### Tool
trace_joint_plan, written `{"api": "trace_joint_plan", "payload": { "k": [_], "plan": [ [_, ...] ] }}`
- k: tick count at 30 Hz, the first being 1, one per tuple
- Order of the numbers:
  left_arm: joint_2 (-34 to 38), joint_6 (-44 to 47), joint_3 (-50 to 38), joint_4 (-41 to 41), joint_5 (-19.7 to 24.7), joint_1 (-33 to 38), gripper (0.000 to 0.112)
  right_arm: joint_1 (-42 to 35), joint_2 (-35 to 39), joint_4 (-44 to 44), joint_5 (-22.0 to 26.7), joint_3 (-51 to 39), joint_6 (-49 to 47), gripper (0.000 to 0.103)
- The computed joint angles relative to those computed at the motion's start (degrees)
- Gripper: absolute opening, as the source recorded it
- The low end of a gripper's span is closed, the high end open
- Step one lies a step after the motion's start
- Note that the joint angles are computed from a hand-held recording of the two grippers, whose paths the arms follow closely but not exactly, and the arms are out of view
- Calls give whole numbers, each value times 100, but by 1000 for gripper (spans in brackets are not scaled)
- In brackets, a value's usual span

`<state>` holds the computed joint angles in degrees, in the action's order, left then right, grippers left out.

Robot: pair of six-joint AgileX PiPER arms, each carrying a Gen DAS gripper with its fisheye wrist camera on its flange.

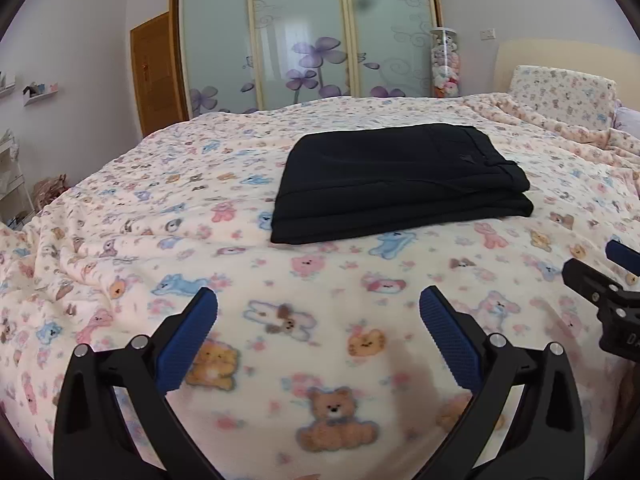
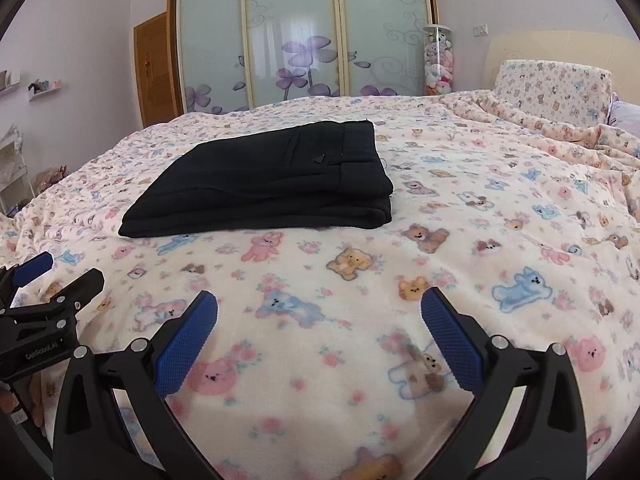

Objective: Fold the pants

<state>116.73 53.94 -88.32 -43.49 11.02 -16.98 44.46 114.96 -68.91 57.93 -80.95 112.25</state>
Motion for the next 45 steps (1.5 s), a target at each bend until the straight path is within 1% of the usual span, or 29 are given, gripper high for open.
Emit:
{"api": "trace_joint_plan", "payload": {
  "k": [4,9,10,13,16,17,18,19,20,23,28,30,45],
  "plan": [
    [36,197,-52,-99,178,-5,101,-27,17,100,11,-36,-48,102],
    [105,168,-162,63,350,-33,101,-80,53,228,13,-98,-157,102],
    [133,-25,-219,271,379,-48,101,-106,84,318,24,-170,-264,102],
    [237,-1070,-425,1335,415,-146,101,-195,150,516,-10,-340,-517,102],
    [338,-1681,-635,1863,511,-171,101,-252,184,553,10,-471,-630,102],
    [376,-2116,-723,2242,537,-186,101,-282,189,579,-10,-502,-673,102],
    [407,-2346,-793,2415,574,-186,101,-299,198,607,-29,-523,-702,102],
    [455,-2398,-902,2401,664,-161,101,-319,223,666,-28,-575,-770,102],
    [501,-2330,-1008,2223,791,-106,101,-322,244,699,-14,-611,-817,102],
    [574,-2454,-1144,2201,939,-44,101,-255,335,693,124,-739,-927,102],
    [509,-2480,-995,2303,790,-90,101,-114,615,664,479,-1157,-1403,102],
    [493,-2444,-952,2297,760,-95,101,-88,678,662,548,-1252,-1525,102],
    [502,-2432,-944,2261,776,-98,101,-169,578,698,374,-1047,-1345,102]
  ]
}}
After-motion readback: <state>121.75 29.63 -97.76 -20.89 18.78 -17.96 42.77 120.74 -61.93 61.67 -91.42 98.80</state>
